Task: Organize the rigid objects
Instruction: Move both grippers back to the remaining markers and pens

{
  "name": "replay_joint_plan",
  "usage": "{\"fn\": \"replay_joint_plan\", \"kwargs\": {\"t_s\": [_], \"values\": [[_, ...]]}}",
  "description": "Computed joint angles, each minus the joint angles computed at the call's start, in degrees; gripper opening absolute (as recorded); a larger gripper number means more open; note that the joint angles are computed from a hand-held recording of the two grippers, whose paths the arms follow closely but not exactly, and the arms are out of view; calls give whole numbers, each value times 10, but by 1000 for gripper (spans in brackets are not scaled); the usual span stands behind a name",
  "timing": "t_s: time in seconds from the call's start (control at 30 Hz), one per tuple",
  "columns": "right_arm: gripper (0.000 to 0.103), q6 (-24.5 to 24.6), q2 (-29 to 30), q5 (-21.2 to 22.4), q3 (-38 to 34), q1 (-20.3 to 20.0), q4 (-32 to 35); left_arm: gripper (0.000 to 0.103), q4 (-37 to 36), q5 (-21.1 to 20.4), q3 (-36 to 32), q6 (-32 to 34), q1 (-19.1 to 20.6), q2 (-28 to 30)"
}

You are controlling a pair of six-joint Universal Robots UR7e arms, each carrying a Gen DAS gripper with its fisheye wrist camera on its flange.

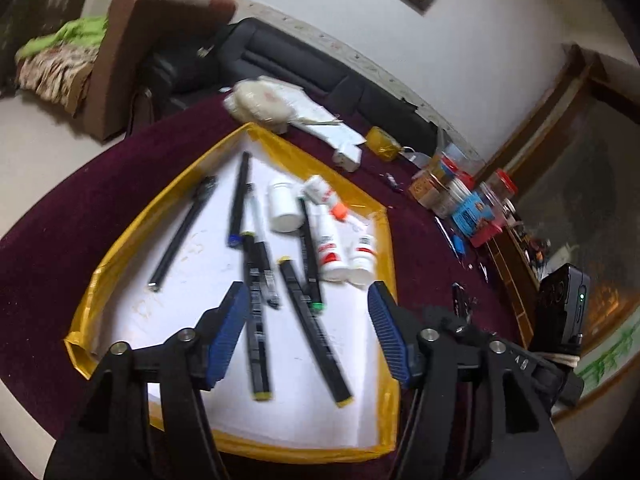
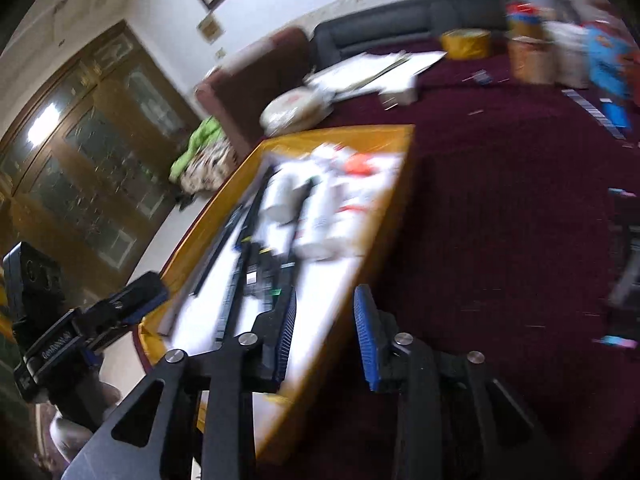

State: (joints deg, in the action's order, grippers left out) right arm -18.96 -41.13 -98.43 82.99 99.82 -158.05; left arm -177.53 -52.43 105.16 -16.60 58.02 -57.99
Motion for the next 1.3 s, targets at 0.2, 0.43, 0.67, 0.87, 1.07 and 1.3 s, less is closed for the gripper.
{"fn": "replay_joint_plan", "kwargs": {"t_s": [0.2, 0.43, 0.67, 0.87, 1.07, 1.3], "values": [[31, 4, -79, -54, 56, -52, -94, 63, 13, 18, -19, 57, -40, 36], [31, 68, -106, -76, 34, -110, -112, 65, 88, -15, -59, 66, -59, 85], [31, 79, -56, -56, -50, -120, -46, 65, 136, 0, -84, 53, -74, 111], [30, 56, -38, -70, -64, -113, -34, 65, 171, -2, -109, 48, -77, 128], [28, 57, -61, -101, -31, -127, -77, 65, 218, -25, -179, 56, -66, 178], [35, 73, -79, 30, -12, -151, -100, 64, 278, -62, -278, 61, -60, 251]]}}
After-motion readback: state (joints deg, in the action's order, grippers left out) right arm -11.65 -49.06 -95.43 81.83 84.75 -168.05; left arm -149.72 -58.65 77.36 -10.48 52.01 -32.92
